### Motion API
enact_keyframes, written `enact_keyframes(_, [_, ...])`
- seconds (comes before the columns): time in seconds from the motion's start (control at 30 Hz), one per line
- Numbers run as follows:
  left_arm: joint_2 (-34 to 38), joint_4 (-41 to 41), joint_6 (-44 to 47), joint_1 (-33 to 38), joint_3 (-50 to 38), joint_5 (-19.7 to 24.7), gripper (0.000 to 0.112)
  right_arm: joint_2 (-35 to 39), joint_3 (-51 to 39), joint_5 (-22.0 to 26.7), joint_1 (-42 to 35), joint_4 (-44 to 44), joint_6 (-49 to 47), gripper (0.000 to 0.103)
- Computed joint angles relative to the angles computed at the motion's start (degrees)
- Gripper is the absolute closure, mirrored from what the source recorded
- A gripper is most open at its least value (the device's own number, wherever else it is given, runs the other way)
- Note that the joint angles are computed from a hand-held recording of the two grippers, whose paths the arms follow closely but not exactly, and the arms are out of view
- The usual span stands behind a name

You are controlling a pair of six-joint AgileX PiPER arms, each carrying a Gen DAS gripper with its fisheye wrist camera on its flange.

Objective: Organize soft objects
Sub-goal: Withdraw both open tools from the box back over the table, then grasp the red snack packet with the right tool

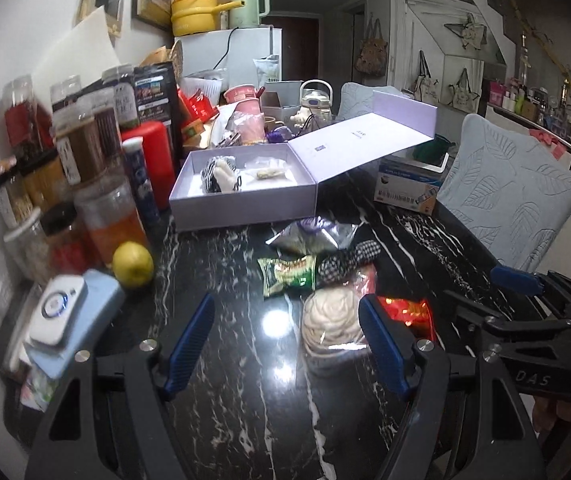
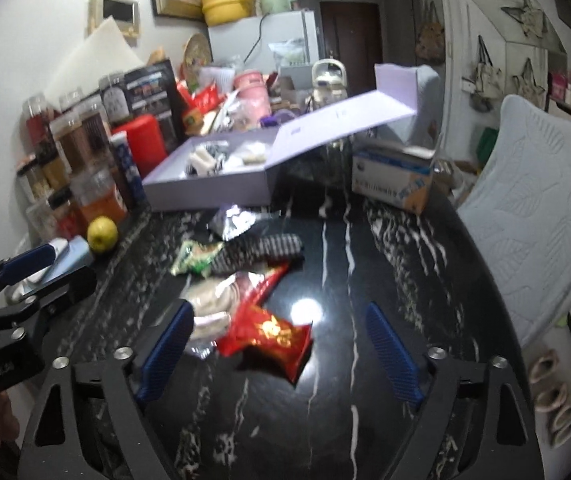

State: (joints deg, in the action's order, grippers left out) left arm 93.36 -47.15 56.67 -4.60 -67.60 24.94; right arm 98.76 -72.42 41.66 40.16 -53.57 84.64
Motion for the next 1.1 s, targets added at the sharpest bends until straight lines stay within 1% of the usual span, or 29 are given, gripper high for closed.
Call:
enact_keyframes(0.07, [0.3, -1.6, 1.6, 0.1, 1.4, -1.3, 0.038, 1.2, 0.0, -0.8, -0.4, 1.6, -1.3, 0.012])
enact_keyframes(0.17, [2.0, -2.2, 1.9, 0.7, 1.6, -1.0, 0.038, 2.8, -0.3, -1.1, -0.8, 2.5, -1.8, 0.012])
enact_keyframes(0.3, [4.4, -0.5, -1.6, 1.1, 1.0, -1.4, 0.038, 6.3, -2.3, -2.0, -2.3, 4.6, -3.4, 0.012])
enact_keyframes(0.33, [4.8, -0.6, -1.9, 1.3, 0.9, -1.1, 0.038, 7.2, -2.8, -2.7, -3.0, 5.6, -4.1, 0.012])
enact_keyframes(0.4, [5.9, -1.9, -1.2, 2.1, 0.2, 0.9, 0.038, 8.5, -3.3, -4.0, -4.1, 6.9, -4.6, 0.012])
enact_keyframes(0.5, [6.2, -4.6, 1.0, 2.7, 0.7, 1.1, 0.038, 9.4, -2.9, -5.7, -5.2, 6.5, -3.1, 0.012])
enact_keyframes(0.6, [6.8, -5.1, 2.2, 3.1, 0.3, 2.0, 0.038, 10.9, -4.1, -6.6, -6.8, 10.0, -6.2, 0.012])
enact_keyframes(0.67, [6.9, -6.0, 3.1, 3.5, -0.1, 3.0, 0.038, 11.4, -4.4, -8.1, -7.6, 11.3, -7.4, 0.012])
enact_keyframes(0.7, [6.9, -6.3, 3.3, 3.7, -0.3, 3.5, 0.038, 11.8, -4.6, -8.2, -7.5, 11.4, -7.5, 0.015])
enact_keyframes(0.77, [6.7, -7.0, 4.0, 4.1, -0.5, 4.1, 0.038, 12.1, -4.7, -8.0, -6.8, 9.2, -6.6, 0.028])
enact_keyframes(0.8, [6.7, -7.1, 4.2, 4.2, -0.6, 4.0, 0.038, 12.0, -4.5, -8.4, -6.5, 8.5, -6.6, 0.043])
enact_keyframes(0.83, [6.6, -7.2, 4.3, 4.2, -0.7, 3.9, 0.038, 12.1, -4.6, -8.2, -6.2, 8.6, -7.5, 0.051])
enact_keyframes(0.87, [6.7, -7.1, 4.2, 4.2, -1.0, 3.8, 0.038, 12.2, -4.9, -7.8, -6.0, 8.8, -8.1, 0.052])
enact_keyframes(0.97, [7.7, -6.3, 3.3, 3.9, -2.9, 4.9, 0.038, 11.7, -3.8, -8.5, -5.5, 7.4, -7.6, 0.063])
enact_keyframes(1.1, [9.9, -6.5, 3.6, 3.4, -5.8, 8.5, 0.038, 9.7, -0.4, -8.2, -4.5, 3.7, -3.1, 0.063])
